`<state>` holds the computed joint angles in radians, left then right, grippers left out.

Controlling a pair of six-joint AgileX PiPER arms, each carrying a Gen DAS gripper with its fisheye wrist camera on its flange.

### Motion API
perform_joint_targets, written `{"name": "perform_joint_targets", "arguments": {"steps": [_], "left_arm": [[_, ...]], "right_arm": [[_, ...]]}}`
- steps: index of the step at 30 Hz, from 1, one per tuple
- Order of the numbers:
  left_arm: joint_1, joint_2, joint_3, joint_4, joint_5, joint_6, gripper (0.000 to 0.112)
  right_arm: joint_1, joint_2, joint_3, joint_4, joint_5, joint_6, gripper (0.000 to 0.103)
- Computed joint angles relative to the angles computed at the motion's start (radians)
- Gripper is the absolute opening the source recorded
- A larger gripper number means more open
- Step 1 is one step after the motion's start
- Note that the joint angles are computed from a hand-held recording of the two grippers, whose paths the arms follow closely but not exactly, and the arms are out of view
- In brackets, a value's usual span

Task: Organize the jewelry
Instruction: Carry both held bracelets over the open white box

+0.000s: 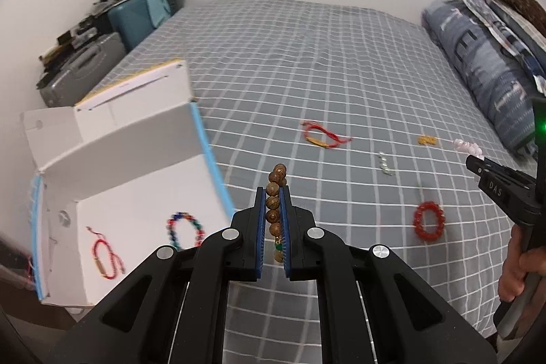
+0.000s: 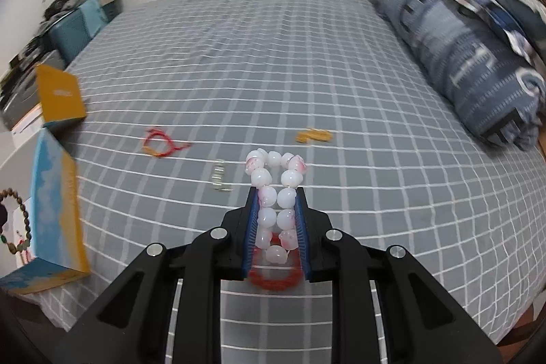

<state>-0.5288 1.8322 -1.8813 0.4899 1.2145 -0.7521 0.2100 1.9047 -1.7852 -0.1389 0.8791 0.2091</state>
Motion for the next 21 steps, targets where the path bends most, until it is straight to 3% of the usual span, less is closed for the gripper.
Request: {"name": "perform_joint_targets", "arguments": {"steps": [9,16,21], "left_arm": [[0.129,-0.166,0.166,0.014,-0.005,0.02,0.008],[0.302,-0.289,0.305,-0.03,-0.033,0.082,0.008],[0.405,-0.351,0.377,-0.056,-0.052,0.122,0.008]], "right_arm": [[0.194,0.078,-0.195,-0.06,0.098,0.073,0.02],[0.343,0.163,-0.364,-0.114,0.188,0.116,0.019],[0.439,0.265,-0.567,-0.127,0.285,0.114,0.019]]}}
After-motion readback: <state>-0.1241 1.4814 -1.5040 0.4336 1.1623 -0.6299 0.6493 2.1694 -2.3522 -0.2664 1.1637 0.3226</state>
